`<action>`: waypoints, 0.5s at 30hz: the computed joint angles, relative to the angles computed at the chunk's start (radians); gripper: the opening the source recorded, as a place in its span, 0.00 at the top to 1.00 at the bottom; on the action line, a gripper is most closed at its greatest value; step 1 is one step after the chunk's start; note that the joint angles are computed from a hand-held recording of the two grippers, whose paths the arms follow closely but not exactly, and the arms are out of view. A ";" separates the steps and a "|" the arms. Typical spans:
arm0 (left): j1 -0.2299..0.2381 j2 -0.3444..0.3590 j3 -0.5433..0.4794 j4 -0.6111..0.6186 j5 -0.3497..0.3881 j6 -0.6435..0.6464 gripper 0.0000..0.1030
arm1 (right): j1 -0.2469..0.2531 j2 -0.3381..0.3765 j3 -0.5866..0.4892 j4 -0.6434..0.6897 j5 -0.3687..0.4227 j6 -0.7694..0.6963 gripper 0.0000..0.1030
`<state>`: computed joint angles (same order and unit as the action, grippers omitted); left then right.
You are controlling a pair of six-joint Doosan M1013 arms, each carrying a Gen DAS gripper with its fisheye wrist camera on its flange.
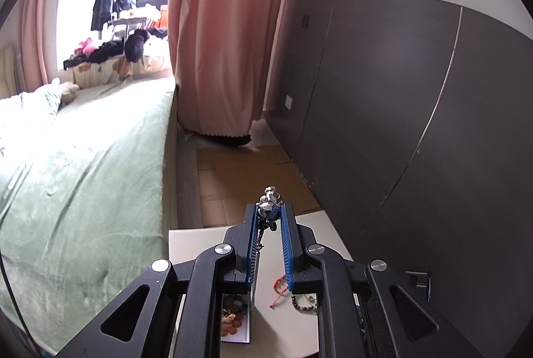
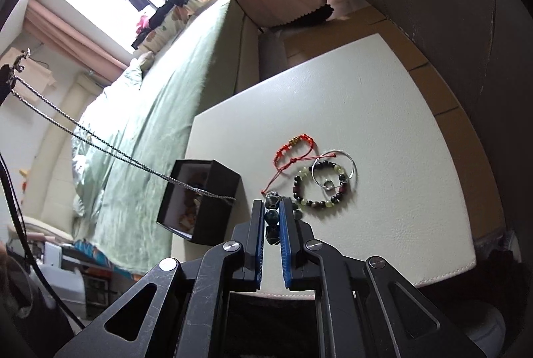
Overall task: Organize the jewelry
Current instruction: 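Raise silver chain over box with left tool while right tool holds dark beads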
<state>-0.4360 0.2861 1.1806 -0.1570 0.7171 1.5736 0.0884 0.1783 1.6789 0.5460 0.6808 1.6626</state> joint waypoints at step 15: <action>0.005 -0.018 -0.018 0.060 -0.020 -0.027 0.87 | 0.012 -0.045 0.017 0.040 -0.052 -0.057 0.90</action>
